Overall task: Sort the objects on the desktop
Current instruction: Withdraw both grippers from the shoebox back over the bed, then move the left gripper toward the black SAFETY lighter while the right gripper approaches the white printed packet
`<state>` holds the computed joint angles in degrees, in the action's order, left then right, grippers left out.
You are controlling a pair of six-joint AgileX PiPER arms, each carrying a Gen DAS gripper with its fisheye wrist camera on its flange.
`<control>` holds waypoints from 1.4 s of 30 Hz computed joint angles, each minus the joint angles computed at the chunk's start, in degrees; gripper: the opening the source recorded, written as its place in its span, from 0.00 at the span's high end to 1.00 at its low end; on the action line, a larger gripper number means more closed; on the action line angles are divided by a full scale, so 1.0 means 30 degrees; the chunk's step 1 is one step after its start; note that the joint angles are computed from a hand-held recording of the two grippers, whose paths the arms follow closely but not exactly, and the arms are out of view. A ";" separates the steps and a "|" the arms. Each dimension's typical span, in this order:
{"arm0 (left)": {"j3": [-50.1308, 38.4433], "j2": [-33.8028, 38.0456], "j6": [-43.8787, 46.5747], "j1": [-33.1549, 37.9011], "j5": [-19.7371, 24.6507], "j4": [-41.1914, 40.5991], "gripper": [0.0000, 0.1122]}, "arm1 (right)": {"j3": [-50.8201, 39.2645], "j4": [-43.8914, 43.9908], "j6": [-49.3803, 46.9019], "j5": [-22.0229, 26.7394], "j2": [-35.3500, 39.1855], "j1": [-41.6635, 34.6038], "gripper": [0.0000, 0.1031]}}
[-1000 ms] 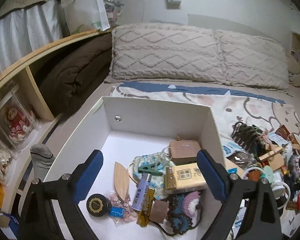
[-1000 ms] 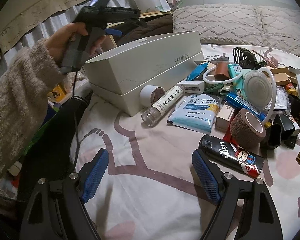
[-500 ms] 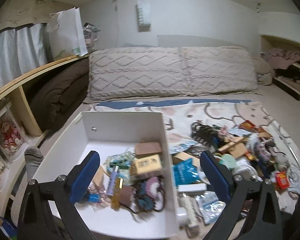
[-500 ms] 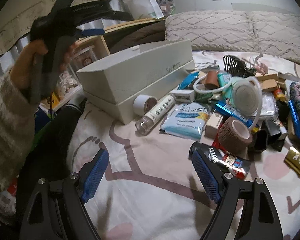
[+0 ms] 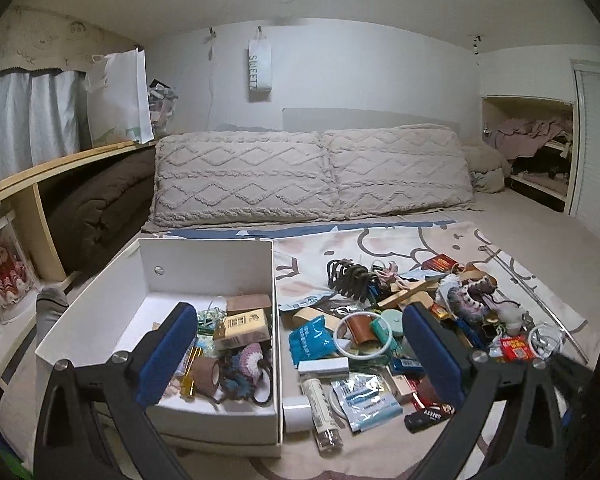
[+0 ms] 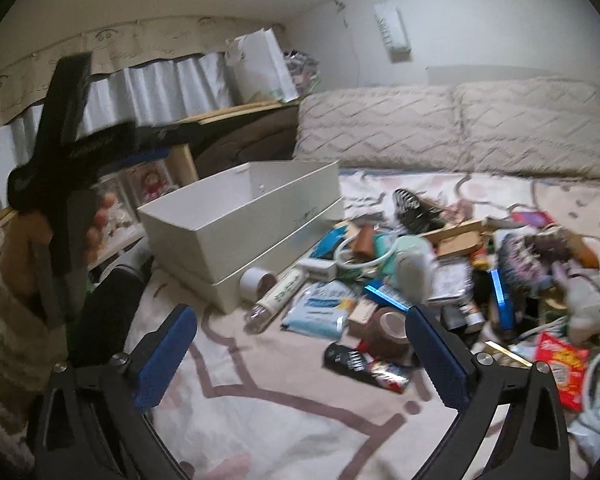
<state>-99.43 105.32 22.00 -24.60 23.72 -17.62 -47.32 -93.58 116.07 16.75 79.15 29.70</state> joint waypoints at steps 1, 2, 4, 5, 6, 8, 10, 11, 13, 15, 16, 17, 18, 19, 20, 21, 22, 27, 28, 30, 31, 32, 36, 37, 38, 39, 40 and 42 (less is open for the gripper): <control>0.0667 -0.0308 -0.0045 -0.0137 -0.0509 0.0194 0.08 | 0.0069 0.0254 -0.0180 0.0255 -0.0123 0.0045 0.00; 0.1217 -0.0548 -0.0058 -0.0236 -0.0921 0.0321 0.08 | 0.0086 0.0892 -0.0577 0.0842 -0.0250 0.0199 0.00; 0.2371 -0.1054 0.0040 -0.0530 -0.1703 0.0532 0.08 | -0.0108 0.2879 -0.2044 0.2078 -0.0360 0.0500 0.00; 0.2818 -0.1231 0.0354 -0.0591 -0.1920 0.0303 0.08 | -0.0309 0.3986 -0.2829 0.2970 -0.0375 0.0745 0.00; 0.3197 -0.1386 0.0707 -0.0648 -0.2069 -0.0002 0.08 | -0.0455 0.4727 -0.3356 0.3704 -0.0428 0.0914 0.00; 0.3928 -0.1701 0.1730 -0.0693 -0.2237 -0.0933 0.08 | -0.0732 0.5852 -0.3905 0.5421 -0.0576 0.1383 0.00; 0.4559 -0.1956 0.2019 -0.0858 -0.2476 -0.1151 0.08 | -0.0826 0.6517 -0.4016 0.6518 -0.0877 0.1644 0.00; 0.4941 -0.2095 0.2229 -0.0928 -0.2634 -0.1335 0.08 | -0.0862 0.6870 -0.4160 0.6887 -0.1048 0.1747 0.00; 0.5425 -0.2249 0.2721 -0.0978 -0.2768 -0.1831 0.08 | -0.1182 0.7778 -0.4744 0.7870 -0.1271 0.2060 0.00; 0.5713 -0.2298 0.2982 -0.1032 -0.2850 -0.2116 0.08 | -0.1719 0.8600 -0.5531 0.9597 -0.1481 0.2727 0.00; 0.5886 -0.2330 0.3161 -0.1050 -0.2937 -0.2286 0.08 | -0.1986 0.8859 -0.5785 1.0333 -0.1527 0.3036 0.00; 0.6110 -0.2384 0.3226 -0.1088 -0.3080 -0.2329 0.08 | -0.2181 0.9088 -0.5997 1.0875 -0.1610 0.3245 0.00; 0.6276 -0.2409 0.3213 -0.1143 -0.3209 -0.2296 0.08 | -0.2378 0.9343 -0.6251 1.1311 -0.1703 0.3391 0.00; 0.6430 -0.2433 0.3373 -0.1186 -0.3307 -0.2431 0.08 | -0.2645 0.9774 -0.6638 1.1824 -0.1823 0.3510 0.00; 0.6533 -0.2411 0.3605 -0.1233 -0.3354 -0.2647 0.08 | -0.2900 1.0195 -0.7025 1.2130 -0.1899 0.3526 0.00; 0.6660 -0.2378 0.3933 -0.1305 -0.3363 -0.2964 0.08 | -0.3197 1.0728 -0.7517 1.2334 -0.1982 0.3417 0.00; 0.6797 -0.2334 0.4333 -0.1383 -0.3370 -0.3347 0.08 | -0.3445 1.1096 -0.7833 1.2526 -0.2040 0.3305 0.00; 0.6972 -0.1950 0.5260 -0.1660 -0.2859 -0.4406 0.08 | -0.4694 1.1934 -0.8725 1.3869 -0.2221 0.3200 0.00; 0.6969 -0.1850 0.5054 -0.1745 -0.2728 -0.4210 0.08 | -0.4778 1.1956 -0.8655 1.3885 -0.2348 0.3230 0.00; 0.6947 -0.1675 0.4390 -0.1918 -0.2608 -0.3509 0.08 | -0.4806 1.2071 -0.8504 1.3621 -0.2736 0.3217 0.00; 0.6988 -0.1630 0.4297 -0.1972 -0.2571 -0.3374 0.08 | -0.4768 1.2068 -0.8292 1.3440 -0.2930 0.3282 0.00; 0.6998 -0.1573 0.4077 -0.2059 -0.2508 -0.3124 0.08 | -0.4689 1.2053 -0.8154 1.3211 -0.3134 0.3285 0.00; 0.7002 -0.1289 0.3587 -0.2473 -0.2280 -0.2477 0.08 | -0.4389 1.2531 -0.7752 1.2918 -0.3638 0.2832 0.00; 0.7046 -0.1267 0.3554 -0.2578 -0.2267 -0.2417 0.08 | -0.4383 1.2726 -0.7827 1.2895 -0.3685 0.2711 0.00; 0.7059 -0.1225 0.3476 -0.2669 -0.2245 -0.2328 0.08 | -0.4409 1.2885 -0.7987 1.2843 -0.3704 0.2627 0.00; 0.7032 -0.1139 0.3232 -0.2798 -0.2193 -0.2088 0.08 | -0.4389 1.2959 -0.8102 1.2755 -0.3731 0.2583 0.00; 0.6978 -0.1030 0.2906 -0.2931 -0.2123 -0.1773 0.08 | -0.4357 1.2992 -0.8173 1.2727 -0.3746 0.2576 0.00; 0.6849 -0.0781 0.2462 -0.3175 -0.1956 -0.1278 0.08 | -0.4163 1.3206 -0.8195 1.2709 -0.3897 0.2414 0.00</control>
<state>-78.89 102.98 29.39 -34.12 17.85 -21.46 -59.81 -53.97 91.48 54.87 67.45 36.94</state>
